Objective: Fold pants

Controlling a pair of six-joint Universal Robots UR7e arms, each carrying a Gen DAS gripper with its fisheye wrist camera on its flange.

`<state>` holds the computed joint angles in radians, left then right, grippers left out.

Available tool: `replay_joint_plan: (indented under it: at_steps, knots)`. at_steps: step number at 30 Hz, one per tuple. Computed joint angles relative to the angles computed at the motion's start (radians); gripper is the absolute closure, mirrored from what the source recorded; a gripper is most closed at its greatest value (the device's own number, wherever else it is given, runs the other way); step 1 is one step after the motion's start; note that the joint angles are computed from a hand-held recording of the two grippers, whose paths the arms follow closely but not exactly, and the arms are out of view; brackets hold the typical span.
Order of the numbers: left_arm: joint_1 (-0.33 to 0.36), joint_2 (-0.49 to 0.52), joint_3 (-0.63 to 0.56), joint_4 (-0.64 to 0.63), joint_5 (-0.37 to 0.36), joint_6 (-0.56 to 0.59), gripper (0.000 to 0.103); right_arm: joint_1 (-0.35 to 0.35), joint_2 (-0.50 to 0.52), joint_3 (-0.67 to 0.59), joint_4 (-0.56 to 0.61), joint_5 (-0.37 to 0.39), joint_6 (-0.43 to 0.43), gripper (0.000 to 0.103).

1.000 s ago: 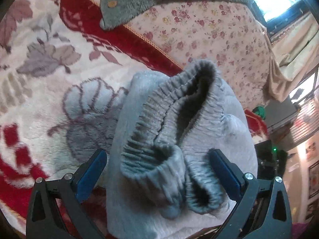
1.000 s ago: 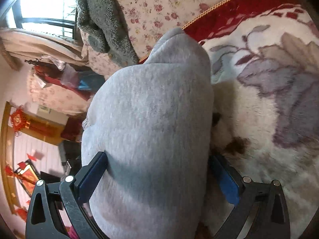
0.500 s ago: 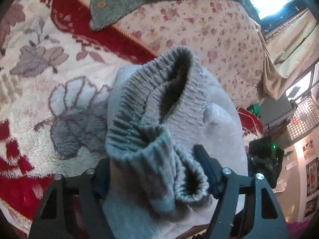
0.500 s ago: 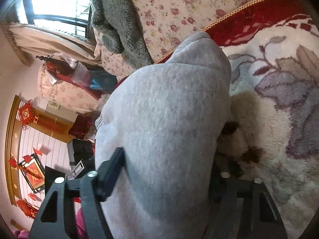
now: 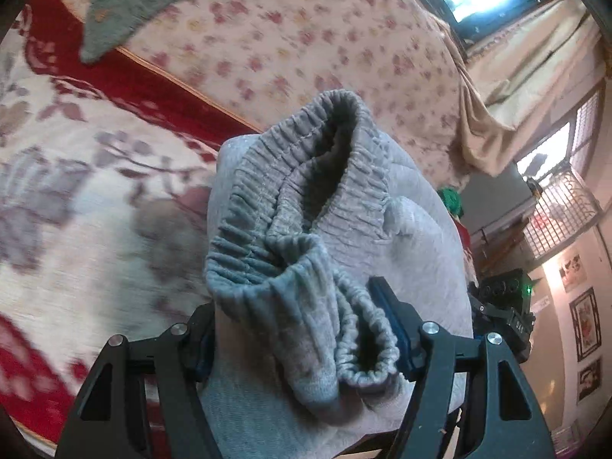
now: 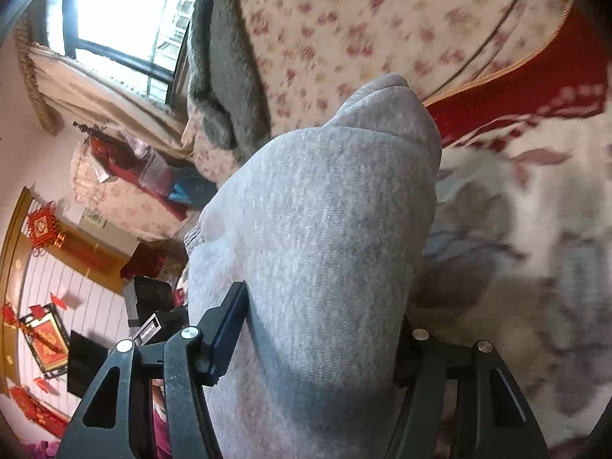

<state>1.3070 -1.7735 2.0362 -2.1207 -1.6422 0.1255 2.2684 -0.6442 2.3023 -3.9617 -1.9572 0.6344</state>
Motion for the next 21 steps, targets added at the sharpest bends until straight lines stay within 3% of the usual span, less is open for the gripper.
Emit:
replay_joint_plan:
  at_steps: [6, 12, 14, 17, 19, 21]
  knots:
    - [-0.092, 0.008, 0.121, -0.077, 0.034, -0.072, 0.034, -0.016, -0.054, 0.155, -0.087, -0.060, 0.041, 0.036]
    - [-0.166, -0.002, 0.205, -0.157, 0.131, -0.079, 0.033, -0.091, -0.008, 0.243, -0.222, -0.019, 0.035, 0.035]
    - [-0.167, -0.002, 0.208, -0.158, 0.136, -0.079, 0.028, -0.098, 0.003, 0.248, -0.233, -0.031, 0.048, 0.030]
    - [-0.189, -0.015, 0.234, -0.182, 0.182, -0.066, 0.016, -0.075, -0.018, 0.249, -0.165, -0.121, 0.086, 0.016]
    - [-0.221, -0.034, 0.257, -0.208, 0.237, -0.053, 0.012, -0.039, -0.048, 0.246, -0.094, -0.190, 0.101, 0.014]
    - [-0.262, -0.059, 0.279, -0.227, 0.306, -0.043, 0.010, 0.011, -0.104, 0.232, 0.053, -0.275, 0.135, 0.014]
